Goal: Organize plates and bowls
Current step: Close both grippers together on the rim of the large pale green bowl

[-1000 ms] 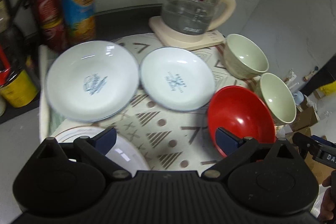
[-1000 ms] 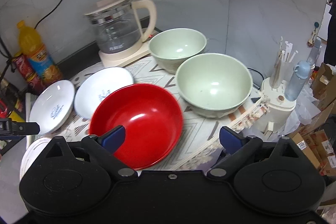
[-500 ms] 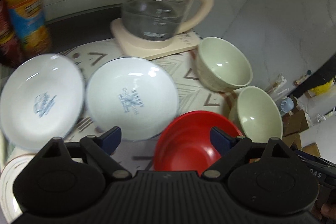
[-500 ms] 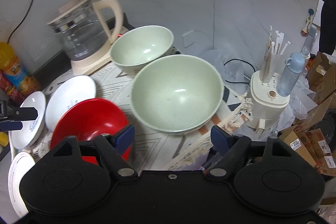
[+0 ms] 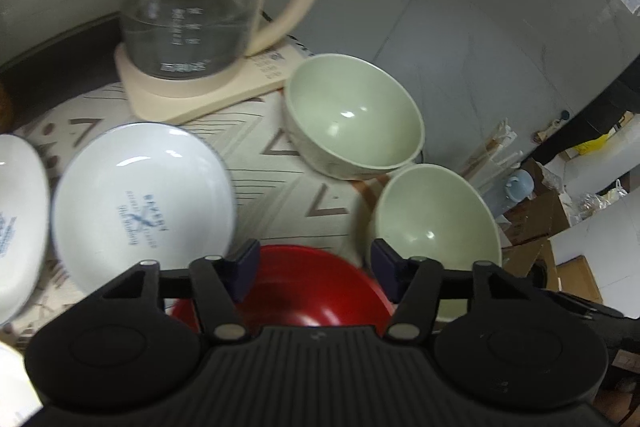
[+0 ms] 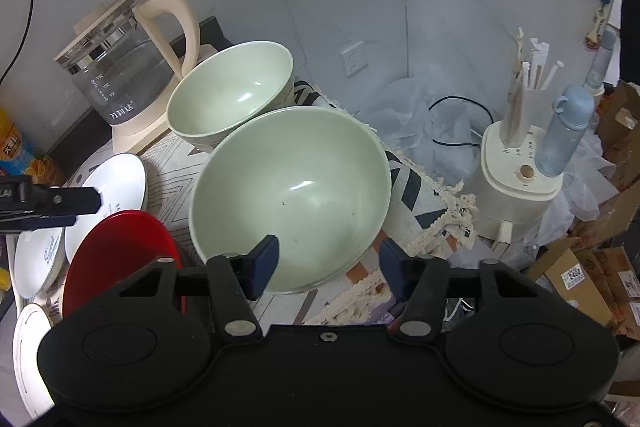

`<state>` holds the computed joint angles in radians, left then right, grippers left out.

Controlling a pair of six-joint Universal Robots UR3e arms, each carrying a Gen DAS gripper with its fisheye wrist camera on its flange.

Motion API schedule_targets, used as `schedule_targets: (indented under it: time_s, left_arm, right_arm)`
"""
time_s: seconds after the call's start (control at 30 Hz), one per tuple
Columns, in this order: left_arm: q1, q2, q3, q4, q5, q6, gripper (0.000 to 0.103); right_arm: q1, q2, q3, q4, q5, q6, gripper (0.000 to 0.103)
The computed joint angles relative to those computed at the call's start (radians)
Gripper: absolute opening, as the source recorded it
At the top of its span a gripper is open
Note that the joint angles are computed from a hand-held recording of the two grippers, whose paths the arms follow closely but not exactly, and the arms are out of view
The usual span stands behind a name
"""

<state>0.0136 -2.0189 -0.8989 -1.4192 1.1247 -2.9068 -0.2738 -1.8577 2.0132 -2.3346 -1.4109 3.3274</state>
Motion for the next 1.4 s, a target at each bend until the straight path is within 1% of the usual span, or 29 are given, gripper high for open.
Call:
schedule_targets:
  time_s: [0.03, 0.07, 0.1, 0.23, 0.3, 0.37, 0.47, 0.57, 0.67, 0.8, 0.93, 1.03, 1.17, 1.4]
  left_arm:
    - [-0.012, -0.019, 0.024, -0.008, 0.002, -0.010, 0.054]
    - [-0.027, -0.040, 0.050, -0.016, 0.006, -0.020, 0.051]
    - [-0.042, -0.059, 0.072, -0.020, 0.010, -0.028, 0.050]
    - [-0.092, -0.137, 0.164, -0.043, 0.025, -0.069, 0.042]
    - [-0.113, -0.179, 0.215, -0.062, 0.034, -0.097, 0.036]
    - [-0.135, -0.224, 0.274, -0.085, 0.047, -0.122, 0.027]
    - [-0.168, -0.270, 0.329, -0.088, 0.082, -0.158, 0.022]
    - [-0.188, -0.325, 0.407, -0.118, 0.090, -0.177, 0.016]
    - [-0.206, -0.377, 0.483, -0.143, 0.118, -0.203, 0.014]
    - [-0.211, -0.402, 0.513, -0.158, 0.129, -0.220, 0.011]
    - [-0.226, -0.363, 0.429, -0.087, 0.160, -0.201, 0.010]
    - [-0.233, -0.328, 0.374, -0.049, 0.170, -0.197, 0.011]
    - [-0.226, -0.286, 0.327, -0.020, 0.159, -0.198, 0.011]
    - [-0.199, -0.228, 0.305, -0.009, 0.117, -0.216, 0.011]
  right_arm:
    - [-0.014, 0.002, 0.003, 0.000, 0.017, -0.011, 0.044]
    - [-0.025, 0.006, 0.004, -0.002, 0.027, -0.021, 0.043]
    - [-0.038, 0.009, 0.008, -0.006, 0.038, -0.037, 0.043]
    - [-0.095, 0.018, 0.016, 0.009, 0.089, -0.097, 0.035]
    - [-0.118, 0.023, 0.015, 0.020, 0.113, -0.128, 0.033]
    - [-0.135, 0.028, 0.016, 0.019, 0.126, -0.164, 0.029]
    - [-0.156, 0.043, 0.017, 0.012, 0.144, -0.195, 0.023]
    - [-0.171, 0.056, 0.020, -0.002, 0.154, -0.216, 0.018]
    - [-0.180, 0.070, 0.017, -0.004, 0.161, -0.228, 0.017]
    - [-0.178, 0.093, 0.014, -0.017, 0.159, -0.255, 0.017]
    - [-0.181, 0.097, 0.030, -0.051, 0.169, -0.302, 0.017]
    - [-0.197, 0.094, 0.029, -0.043, 0.183, -0.316, 0.016]
    - [-0.202, 0.074, 0.032, -0.055, 0.191, -0.323, 0.016]
    - [-0.222, 0.030, 0.011, -0.039, 0.229, -0.322, 0.016]
